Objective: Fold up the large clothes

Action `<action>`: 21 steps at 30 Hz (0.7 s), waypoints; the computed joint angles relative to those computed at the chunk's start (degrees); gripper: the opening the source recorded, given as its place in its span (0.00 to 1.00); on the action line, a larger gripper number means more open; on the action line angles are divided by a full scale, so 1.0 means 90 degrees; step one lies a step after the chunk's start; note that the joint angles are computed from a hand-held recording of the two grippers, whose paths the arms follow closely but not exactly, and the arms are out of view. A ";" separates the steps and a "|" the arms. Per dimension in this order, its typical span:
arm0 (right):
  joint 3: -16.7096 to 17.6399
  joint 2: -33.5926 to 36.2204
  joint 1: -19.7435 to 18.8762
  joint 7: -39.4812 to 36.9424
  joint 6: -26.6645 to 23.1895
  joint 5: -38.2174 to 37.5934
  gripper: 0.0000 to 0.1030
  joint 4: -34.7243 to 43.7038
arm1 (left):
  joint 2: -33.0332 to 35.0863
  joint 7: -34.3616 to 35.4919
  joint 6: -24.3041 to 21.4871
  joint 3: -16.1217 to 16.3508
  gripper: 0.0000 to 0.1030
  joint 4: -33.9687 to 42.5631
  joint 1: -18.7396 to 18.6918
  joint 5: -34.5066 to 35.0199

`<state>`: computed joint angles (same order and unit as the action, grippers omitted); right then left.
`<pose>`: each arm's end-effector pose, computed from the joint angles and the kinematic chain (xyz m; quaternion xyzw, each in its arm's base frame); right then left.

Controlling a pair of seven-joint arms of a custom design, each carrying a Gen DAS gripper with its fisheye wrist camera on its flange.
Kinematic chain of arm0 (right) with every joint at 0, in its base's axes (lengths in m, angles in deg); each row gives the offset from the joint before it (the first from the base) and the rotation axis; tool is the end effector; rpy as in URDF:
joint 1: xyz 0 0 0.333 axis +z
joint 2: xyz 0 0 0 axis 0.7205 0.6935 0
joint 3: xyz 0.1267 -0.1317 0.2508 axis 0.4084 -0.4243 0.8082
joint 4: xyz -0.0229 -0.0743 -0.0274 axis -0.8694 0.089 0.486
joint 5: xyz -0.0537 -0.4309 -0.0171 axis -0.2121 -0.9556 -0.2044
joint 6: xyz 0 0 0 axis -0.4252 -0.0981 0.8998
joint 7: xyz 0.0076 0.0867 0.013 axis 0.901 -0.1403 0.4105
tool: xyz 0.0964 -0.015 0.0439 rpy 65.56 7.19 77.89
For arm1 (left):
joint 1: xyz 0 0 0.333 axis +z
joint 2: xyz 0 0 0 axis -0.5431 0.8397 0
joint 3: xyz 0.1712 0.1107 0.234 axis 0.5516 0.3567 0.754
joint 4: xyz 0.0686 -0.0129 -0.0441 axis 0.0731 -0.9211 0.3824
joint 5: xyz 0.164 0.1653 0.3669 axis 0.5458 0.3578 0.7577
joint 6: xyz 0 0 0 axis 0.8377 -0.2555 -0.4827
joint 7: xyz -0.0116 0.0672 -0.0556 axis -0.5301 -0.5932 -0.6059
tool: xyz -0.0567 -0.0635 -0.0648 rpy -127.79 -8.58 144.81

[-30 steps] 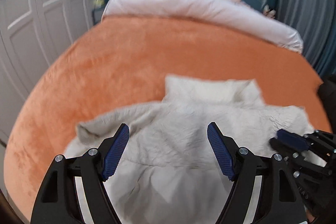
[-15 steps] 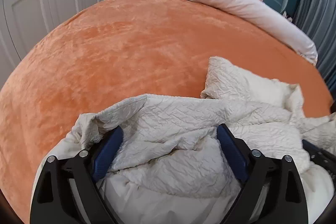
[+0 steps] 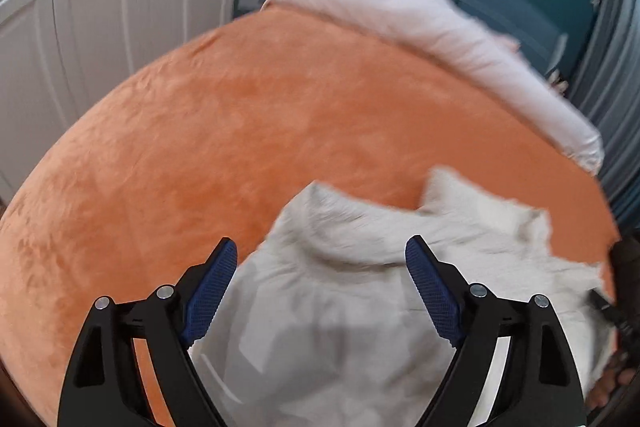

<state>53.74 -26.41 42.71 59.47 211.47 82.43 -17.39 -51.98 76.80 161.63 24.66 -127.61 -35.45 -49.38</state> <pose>0.6868 -0.0431 0.5099 -0.7559 0.5355 -0.0562 0.3724 0.5519 -0.1429 0.4838 -0.8510 0.4041 -0.2359 0.2385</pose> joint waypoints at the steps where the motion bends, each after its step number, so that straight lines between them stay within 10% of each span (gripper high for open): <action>1: -0.0066 0.0235 -0.0056 0.0337 -0.0062 0.0016 0.14 0.0253 | 0.0168 0.0180 -0.0096 0.0039 0.82 0.0117 -0.0031 -0.0189; 8: 0.0035 0.1028 -0.0315 0.1101 -0.0004 -0.0156 0.12 0.0940 | 0.0984 -0.0075 -0.0219 0.0303 0.83 0.0677 0.0052 -0.0531; 16: 0.0332 0.1666 -0.0908 0.1695 -0.0547 0.0861 0.00 0.1434 | 0.1895 -0.0234 -0.1609 0.0378 0.89 0.1617 -0.0219 -0.0115; 21: 0.0156 0.0934 -0.0628 0.1704 0.0433 0.0323 0.00 0.0706 | 0.1079 -0.0713 -0.1215 0.0403 0.84 0.0919 -0.0235 0.0289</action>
